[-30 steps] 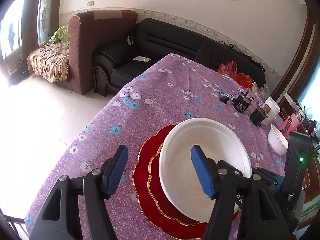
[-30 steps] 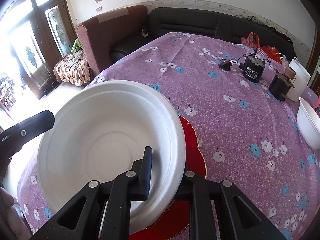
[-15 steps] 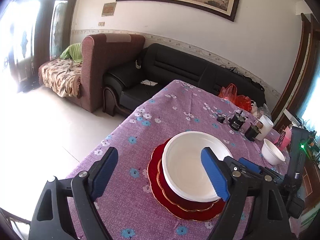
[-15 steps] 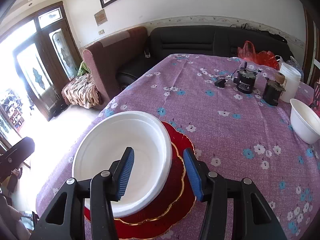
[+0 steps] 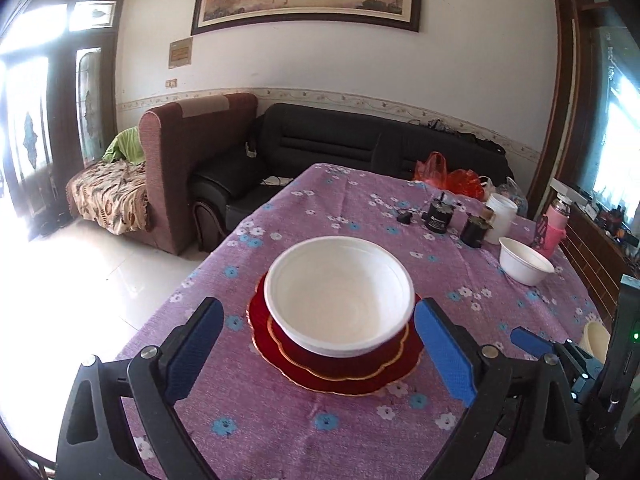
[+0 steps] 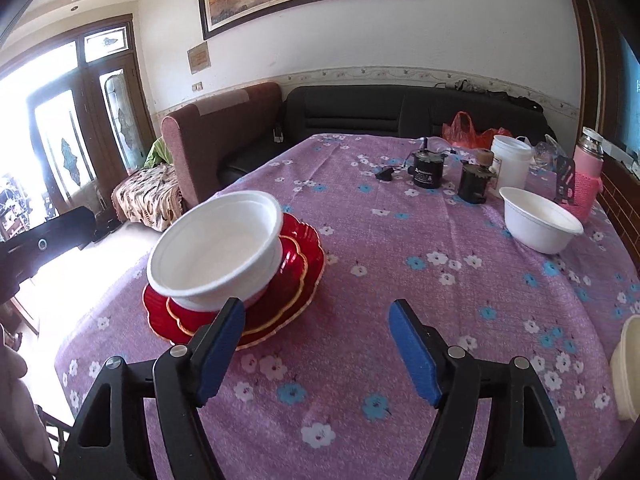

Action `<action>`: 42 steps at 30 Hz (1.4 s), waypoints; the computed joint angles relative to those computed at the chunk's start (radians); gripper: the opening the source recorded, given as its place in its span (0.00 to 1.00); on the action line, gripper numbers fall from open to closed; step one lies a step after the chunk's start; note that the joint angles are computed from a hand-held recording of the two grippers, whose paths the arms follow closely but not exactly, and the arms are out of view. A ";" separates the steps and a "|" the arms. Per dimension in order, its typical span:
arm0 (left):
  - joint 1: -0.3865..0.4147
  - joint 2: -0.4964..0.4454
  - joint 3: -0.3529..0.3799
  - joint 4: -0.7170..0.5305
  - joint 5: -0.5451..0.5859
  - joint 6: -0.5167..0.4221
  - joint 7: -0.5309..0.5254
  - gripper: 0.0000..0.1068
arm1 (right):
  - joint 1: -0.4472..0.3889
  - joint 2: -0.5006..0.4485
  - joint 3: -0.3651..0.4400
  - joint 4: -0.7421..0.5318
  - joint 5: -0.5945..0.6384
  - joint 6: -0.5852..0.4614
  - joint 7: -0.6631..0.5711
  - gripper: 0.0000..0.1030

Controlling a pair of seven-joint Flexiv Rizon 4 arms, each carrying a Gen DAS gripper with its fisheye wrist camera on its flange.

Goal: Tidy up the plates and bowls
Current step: 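Move the right tool toward the small white bowl beside the thermos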

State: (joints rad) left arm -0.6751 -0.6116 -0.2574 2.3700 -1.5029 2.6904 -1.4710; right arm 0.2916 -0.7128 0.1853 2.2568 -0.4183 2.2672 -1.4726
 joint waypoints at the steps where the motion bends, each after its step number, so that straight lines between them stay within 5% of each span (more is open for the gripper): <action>1: 0.001 -0.004 -0.003 -0.009 0.015 -0.010 0.007 0.90 | -0.012 0.001 -0.004 0.011 -0.005 0.001 -0.002 0.77; 23: -0.014 -0.082 -0.028 -0.180 0.094 -0.154 0.173 0.90 | -0.421 -0.028 -0.038 -0.045 -0.197 -0.045 0.190 0.77; 34: -0.001 -0.099 -0.016 -0.205 0.137 -0.214 0.192 0.90 | -0.467 -0.012 -0.106 -0.116 -0.117 -0.073 0.230 0.77; 42: -0.004 -0.121 -0.007 -0.254 0.140 -0.255 0.238 0.90 | -0.623 -0.034 -0.007 -0.262 -0.234 -0.215 0.394 0.78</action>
